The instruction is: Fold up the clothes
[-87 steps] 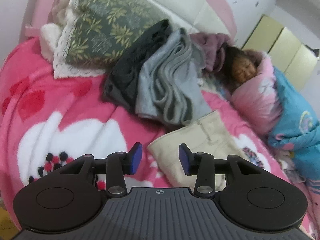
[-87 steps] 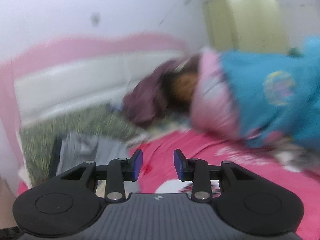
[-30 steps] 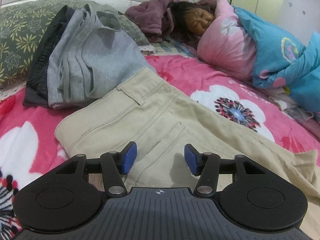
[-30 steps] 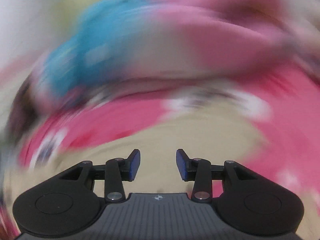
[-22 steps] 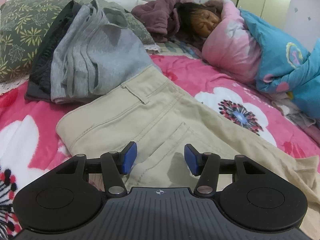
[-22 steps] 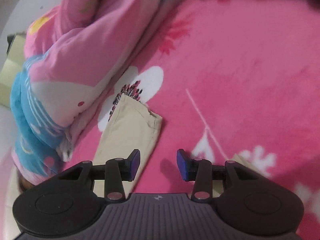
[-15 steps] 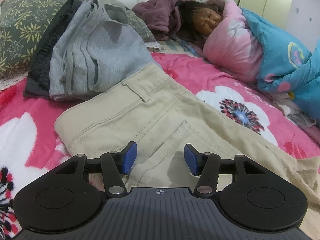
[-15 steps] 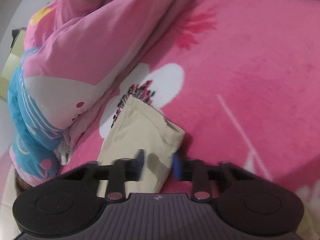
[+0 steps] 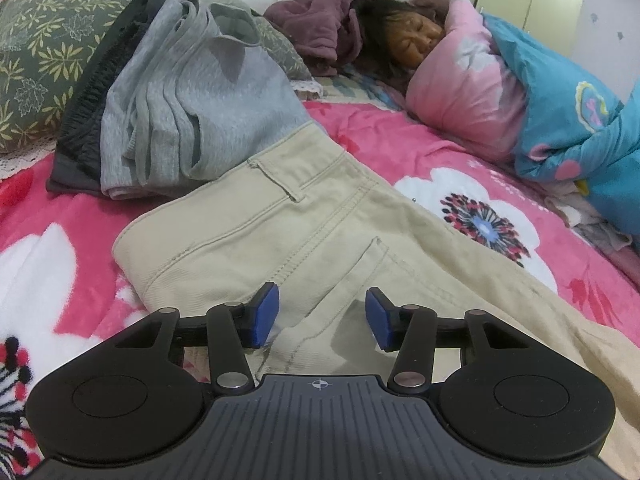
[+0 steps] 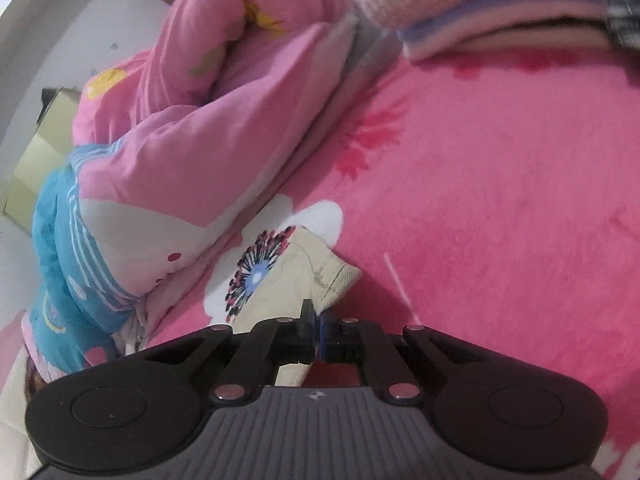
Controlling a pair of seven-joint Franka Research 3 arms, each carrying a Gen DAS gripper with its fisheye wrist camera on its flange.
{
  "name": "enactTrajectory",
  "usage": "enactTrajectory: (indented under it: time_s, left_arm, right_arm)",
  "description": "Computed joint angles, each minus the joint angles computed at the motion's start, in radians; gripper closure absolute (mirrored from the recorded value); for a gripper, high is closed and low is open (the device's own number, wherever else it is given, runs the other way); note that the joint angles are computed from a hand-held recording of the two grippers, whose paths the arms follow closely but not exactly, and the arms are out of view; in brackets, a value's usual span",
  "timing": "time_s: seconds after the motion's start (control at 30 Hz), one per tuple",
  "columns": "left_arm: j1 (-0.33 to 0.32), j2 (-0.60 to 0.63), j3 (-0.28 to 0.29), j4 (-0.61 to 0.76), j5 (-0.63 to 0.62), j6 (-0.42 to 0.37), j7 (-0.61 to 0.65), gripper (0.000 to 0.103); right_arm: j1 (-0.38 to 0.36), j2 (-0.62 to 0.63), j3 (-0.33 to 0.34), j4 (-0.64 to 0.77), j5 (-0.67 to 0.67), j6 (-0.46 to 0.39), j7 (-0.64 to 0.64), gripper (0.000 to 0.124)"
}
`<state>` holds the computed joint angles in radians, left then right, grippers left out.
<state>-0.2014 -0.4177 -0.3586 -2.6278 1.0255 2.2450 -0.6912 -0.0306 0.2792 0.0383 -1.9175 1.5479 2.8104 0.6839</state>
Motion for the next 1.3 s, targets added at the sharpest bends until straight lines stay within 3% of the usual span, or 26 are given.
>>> enactTrajectory:
  time_s: [0.17, 0.33, 0.43, 0.53, 0.63, 0.73, 0.87, 0.93, 1.03, 1.13, 1.23, 1.3]
  left_arm:
    - [-0.001, -0.007, 0.001, -0.006, 0.0, 0.005, -0.001, 0.054]
    - [0.002, -0.011, 0.0, -0.009, 0.004, 0.011, -0.014, 0.054]
    - [0.004, -0.01, -0.005, -0.009, 0.008, 0.007, -0.034, 0.054]
    - [0.004, -0.005, -0.008, -0.004, 0.008, -0.003, -0.048, 0.054]
    - [0.001, -0.003, -0.005, -0.002, 0.008, -0.006, -0.048, 0.054]
    - [-0.001, -0.012, 0.004, -0.012, 0.014, 0.009, -0.034, 0.054]
    - [0.005, -0.034, 0.011, -0.035, 0.026, 0.047, -0.032, 0.054]
    - [0.011, -0.048, 0.013, -0.048, 0.032, 0.069, -0.037, 0.054]
    - [0.024, -0.073, 0.014, -0.069, 0.041, 0.107, -0.063, 0.054]
    - [0.039, -0.089, 0.008, -0.083, 0.047, 0.133, -0.088, 0.054]
    - [0.048, -0.097, 0.0, -0.088, 0.046, 0.143, -0.1, 0.054]
    - [0.051, -0.089, -0.008, -0.081, 0.04, 0.133, -0.097, 0.054]
  right_arm:
    - [-0.007, 0.032, -0.018, -0.002, -0.163, 0.041, 0.209, 0.116]
    - [-0.032, -0.035, -0.004, -0.048, -0.038, 0.155, 0.138, 0.11]
    - [-0.005, -0.098, 0.008, -0.057, 0.007, 0.088, -0.03, 0.11]
    - [0.069, -0.114, 0.026, -0.023, -0.24, -0.106, -0.003, 0.109]
    - [0.153, -0.034, 0.073, 0.11, -0.466, -0.339, 0.024, 0.109]
    - [0.25, 0.103, 0.124, 0.278, -0.631, -0.459, 0.071, 0.109]
    - [0.341, 0.282, 0.144, 0.483, -0.802, -0.517, 0.186, 0.11]
    - [0.348, 0.316, 0.135, 0.506, -0.841, -0.477, 0.23, 0.111]
    - [0.239, 0.319, 0.143, 0.476, -0.766, -0.448, 0.243, 0.117]
    - [0.129, 0.281, 0.099, 0.412, -0.707, -0.438, 0.341, 0.116]
    - [-0.034, 0.223, 0.073, 0.314, -0.574, -0.488, 0.371, 0.116]
    - [-0.084, 0.162, 0.035, 0.219, -0.505, -0.39, 0.369, 0.116]
